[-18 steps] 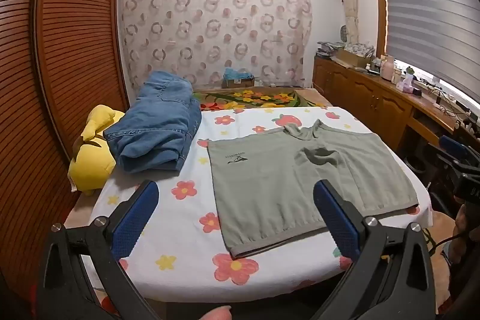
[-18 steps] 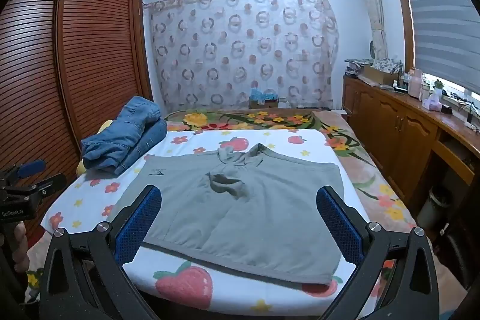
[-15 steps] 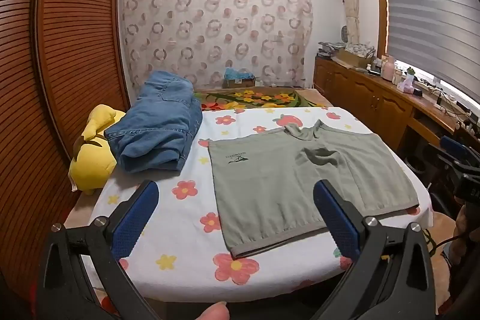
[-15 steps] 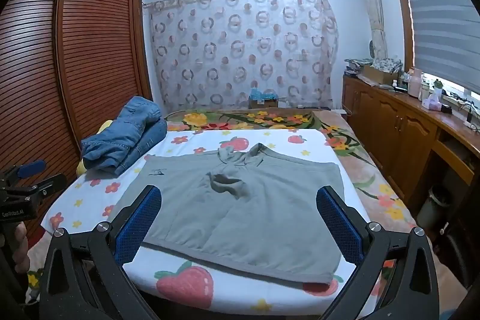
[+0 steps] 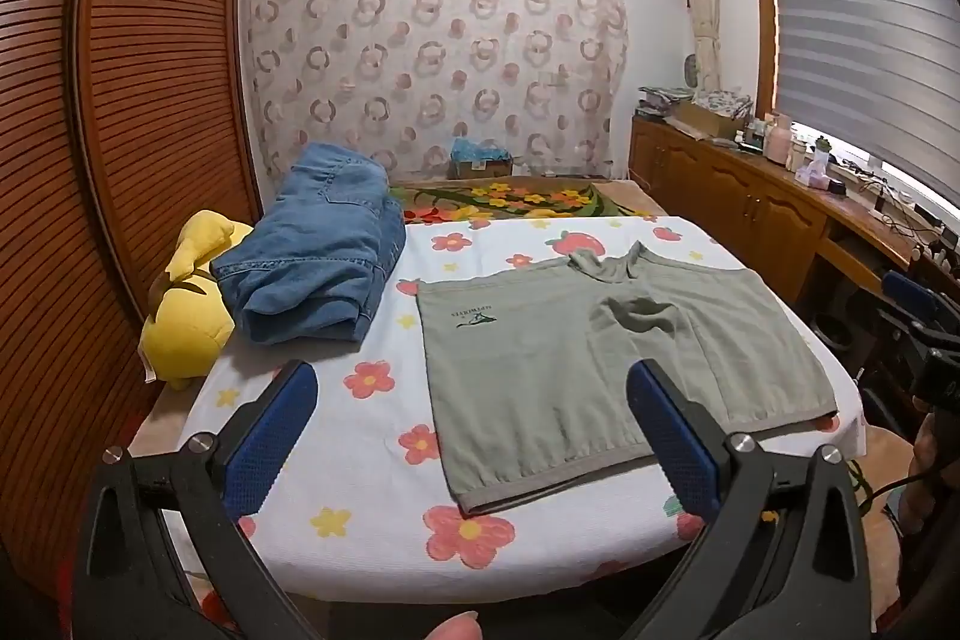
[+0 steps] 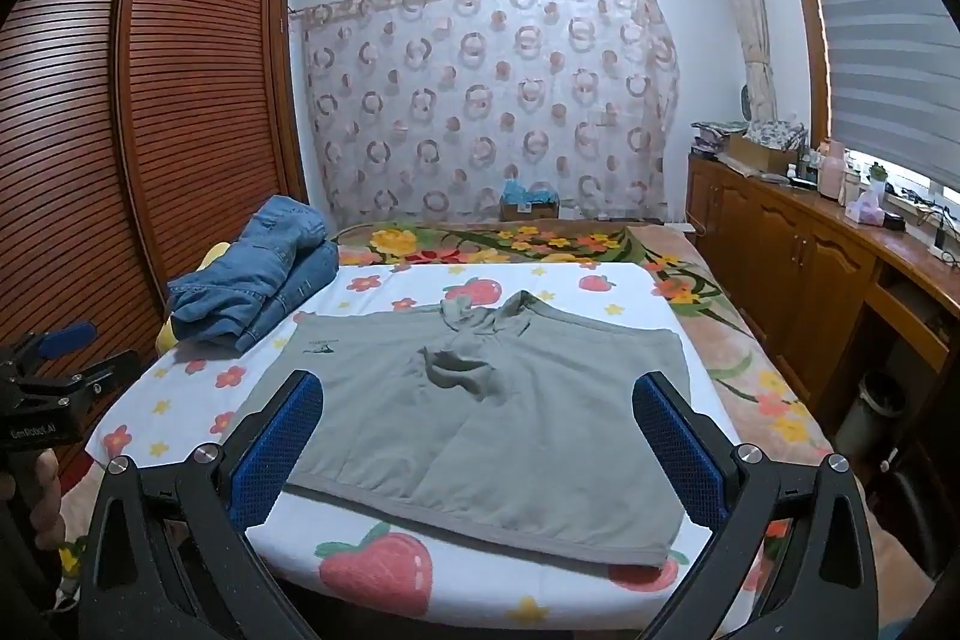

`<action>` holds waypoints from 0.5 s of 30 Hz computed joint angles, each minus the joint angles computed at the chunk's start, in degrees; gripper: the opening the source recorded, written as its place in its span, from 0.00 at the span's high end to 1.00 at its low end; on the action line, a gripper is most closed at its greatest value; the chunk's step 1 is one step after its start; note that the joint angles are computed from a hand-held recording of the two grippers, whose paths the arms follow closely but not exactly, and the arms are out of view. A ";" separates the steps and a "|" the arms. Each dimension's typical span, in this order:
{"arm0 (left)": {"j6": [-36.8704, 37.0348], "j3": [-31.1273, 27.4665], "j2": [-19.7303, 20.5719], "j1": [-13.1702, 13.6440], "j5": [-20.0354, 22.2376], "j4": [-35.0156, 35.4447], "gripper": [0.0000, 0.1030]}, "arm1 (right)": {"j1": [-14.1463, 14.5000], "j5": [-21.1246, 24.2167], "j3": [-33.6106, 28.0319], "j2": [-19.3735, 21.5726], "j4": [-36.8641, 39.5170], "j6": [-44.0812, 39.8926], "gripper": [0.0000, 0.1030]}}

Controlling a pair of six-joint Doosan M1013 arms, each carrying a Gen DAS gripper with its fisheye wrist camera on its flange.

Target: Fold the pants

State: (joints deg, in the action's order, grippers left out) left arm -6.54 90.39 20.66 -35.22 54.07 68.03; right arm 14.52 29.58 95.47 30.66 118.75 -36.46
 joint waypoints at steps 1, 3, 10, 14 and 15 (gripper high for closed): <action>-0.02 -0.02 0.02 -0.02 0.10 0.05 0.00 | 0.01 0.02 0.05 -0.03 0.16 -0.18 0.00; -0.06 0.00 0.02 -0.05 0.15 0.15 0.00 | 0.01 0.07 0.07 -0.01 0.23 -0.28 0.00; 0.78 -0.55 -0.13 -0.22 0.81 0.03 0.00 | 0.00 0.06 0.13 -0.06 0.70 -0.72 0.00; 1.05 -0.58 -0.34 -0.37 1.08 -0.09 0.00 | 0.02 0.16 0.35 -0.12 0.80 -0.79 0.00; 0.94 -0.54 -0.30 -0.39 1.15 0.07 0.00 | 0.01 0.17 0.29 -0.07 0.69 -0.64 0.00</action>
State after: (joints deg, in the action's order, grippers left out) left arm -5.60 89.85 20.37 -35.62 55.23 68.11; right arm 14.53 29.75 95.76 30.59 119.44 -37.09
